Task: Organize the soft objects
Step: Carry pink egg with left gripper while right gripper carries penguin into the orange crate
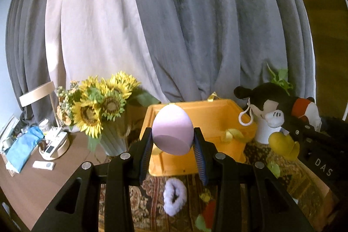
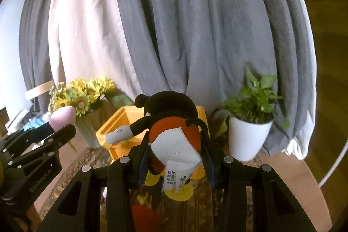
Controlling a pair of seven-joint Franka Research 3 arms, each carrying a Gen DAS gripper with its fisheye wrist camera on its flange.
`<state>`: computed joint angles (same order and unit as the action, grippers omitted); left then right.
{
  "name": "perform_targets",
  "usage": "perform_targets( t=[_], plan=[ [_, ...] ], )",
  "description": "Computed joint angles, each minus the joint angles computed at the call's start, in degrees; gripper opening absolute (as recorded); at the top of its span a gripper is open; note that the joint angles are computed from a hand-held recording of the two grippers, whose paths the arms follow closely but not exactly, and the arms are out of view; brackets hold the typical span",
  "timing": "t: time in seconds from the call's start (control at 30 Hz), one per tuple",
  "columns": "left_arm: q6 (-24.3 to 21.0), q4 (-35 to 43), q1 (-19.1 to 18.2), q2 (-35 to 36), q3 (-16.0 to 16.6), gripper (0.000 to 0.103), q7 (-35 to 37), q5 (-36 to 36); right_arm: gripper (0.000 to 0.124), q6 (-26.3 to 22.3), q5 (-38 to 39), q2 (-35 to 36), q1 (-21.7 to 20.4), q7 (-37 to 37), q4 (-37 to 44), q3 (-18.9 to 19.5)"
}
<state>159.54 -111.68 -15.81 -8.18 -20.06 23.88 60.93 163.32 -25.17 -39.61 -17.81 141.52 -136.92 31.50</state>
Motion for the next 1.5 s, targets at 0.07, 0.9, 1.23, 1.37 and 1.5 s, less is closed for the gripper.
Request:
perform_targets(
  t=[0.07, 0.9, 1.23, 1.37, 1.5],
  plan=[
    [-0.2, 1.9, 0.1, 1.6, 0.1, 0.036, -0.1, 0.7, 0.043, 1.1, -0.8, 2.2, -1.3, -0.3, 1.6, 0.4],
    [-3.0, 26.2, -7.9, 23.7, 8.8, 0.037, 13.6, -9.3, 0.043, 0.6, -15.2, 30.7, 5.9, 0.7, 21.9, -9.5],
    [-7.6, 38.0, -10.8, 33.9, 11.2, 0.037, 24.1, -19.6, 0.043, -3.0, -11.3, 39.7, 13.3, -5.4, 28.3, -16.5],
    [-10.8, 42.6, -11.6, 37.8, 11.5, 0.037, 29.2, -23.8, 0.043, -5.1, -3.9, 42.7, 15.8, -12.2, 30.2, -18.9],
    [-13.4, 47.0, -12.2, 41.7, 11.7, 0.037, 33.7, -27.2, 0.043, -10.0, -0.8, 45.6, 18.7, -15.6, 33.4, -21.1]
  ],
)
